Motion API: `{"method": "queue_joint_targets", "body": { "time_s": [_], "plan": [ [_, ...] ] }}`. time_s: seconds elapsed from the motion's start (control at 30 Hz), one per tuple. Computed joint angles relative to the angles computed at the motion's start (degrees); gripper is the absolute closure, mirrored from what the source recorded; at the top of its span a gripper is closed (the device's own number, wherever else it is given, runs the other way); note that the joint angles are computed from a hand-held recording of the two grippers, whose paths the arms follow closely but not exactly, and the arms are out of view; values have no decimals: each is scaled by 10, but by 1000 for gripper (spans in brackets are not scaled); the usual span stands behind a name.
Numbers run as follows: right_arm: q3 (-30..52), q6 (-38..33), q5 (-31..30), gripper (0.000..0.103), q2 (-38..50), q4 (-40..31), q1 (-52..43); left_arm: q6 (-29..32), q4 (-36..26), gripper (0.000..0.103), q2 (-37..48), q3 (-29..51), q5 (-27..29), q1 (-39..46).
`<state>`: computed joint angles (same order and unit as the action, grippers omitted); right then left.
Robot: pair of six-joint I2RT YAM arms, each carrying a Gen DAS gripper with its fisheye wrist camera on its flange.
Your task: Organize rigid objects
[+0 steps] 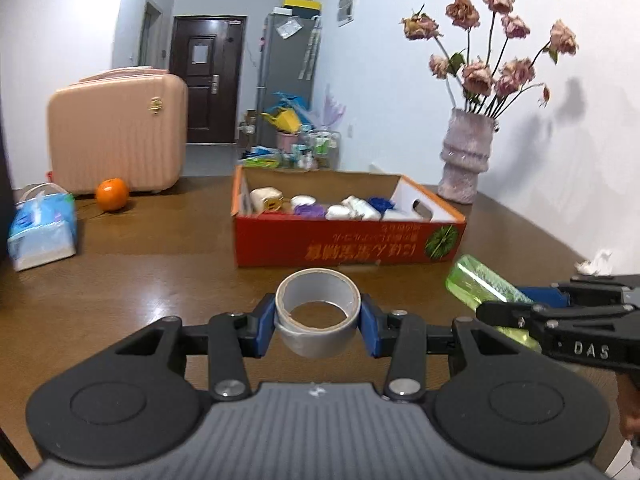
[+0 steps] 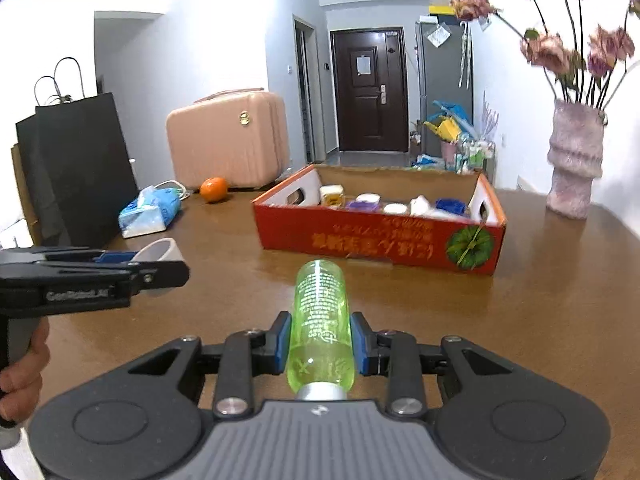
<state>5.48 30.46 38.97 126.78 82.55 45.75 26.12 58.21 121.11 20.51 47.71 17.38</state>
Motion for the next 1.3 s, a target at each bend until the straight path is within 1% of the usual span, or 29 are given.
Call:
{"method": "queue_joint_targets", "body": {
  "time_s": [0.07,0.1,0.13,0.2,0.27,0.33,0.4,0.47,0.5,0.57,0.6,0.63,0.67,0.7,0.73,0.8,0.83,0.87,0.9,1.0,1.13,1.2,1.3],
  "plan": [
    [0,-73,-52,73,-48,-8,-70,-25,-67,60,-22,50,-4,-29],
    [5,-106,-85,73,-80,-30,-110,-35,-90,60,-28,72,-9,-43],
    [19,-141,-127,73,-124,-74,-158,-45,-113,60,-31,100,-9,-57],
    [68,-190,-212,73,-183,-170,-243,-62,-160,60,-24,163,-17,-85],
    [154,-231,-281,73,-202,-287,-316,-75,-196,60,3,235,-49,-115],
    [262,-256,-323,73,-174,-401,-365,-74,-235,60,37,305,-83,-140],
    [389,-276,-338,73,-118,-518,-395,-66,-280,60,75,378,-111,-161],
    [512,-287,-320,73,-49,-619,-405,-53,-322,60,112,443,-130,-174],
    [569,-297,-313,73,-13,-659,-407,-43,-351,60,133,481,-142,-182],
    [693,-308,-313,73,64,-750,-415,-31,-399,60,171,547,-164,-193],
    [752,-311,-316,73,100,-789,-419,-27,-428,59,193,587,-174,-199],
    [807,-314,-307,73,139,-815,-419,-18,-455,59,211,619,-176,-202],
    [848,-319,-292,73,170,-826,-417,-10,-482,57,229,652,-180,-206],
    [872,-321,-276,72,193,-824,-414,-10,-489,45,242,671,-180,-207],
    [888,-318,-265,72,209,-817,-411,-13,-490,39,253,686,-179,-209],
    [881,-308,-274,65,212,-781,-417,-16,-482,28,264,699,-165,-207],
    [867,-298,-286,55,203,-762,-421,-23,-470,27,265,697,-165,-207],
    [851,-289,-304,43,194,-742,-428,-31,-458,27,265,695,-162,-205],
    [838,-282,-317,40,185,-728,-434,-40,-455,26,264,696,-159,-205],
    [814,-271,-330,40,164,-706,-444,-60,-452,26,259,699,-161,-204],
    [751,-266,-329,40,112,-675,-453,-87,-426,24,218,656,-159,-194],
    [701,-269,-320,40,71,-658,-454,-91,-410,22,185,620,-159,-187],
    [603,-269,-307,40,-9,-624,-453,-95,-366,18,120,539,-157,-174]
  ]
}}
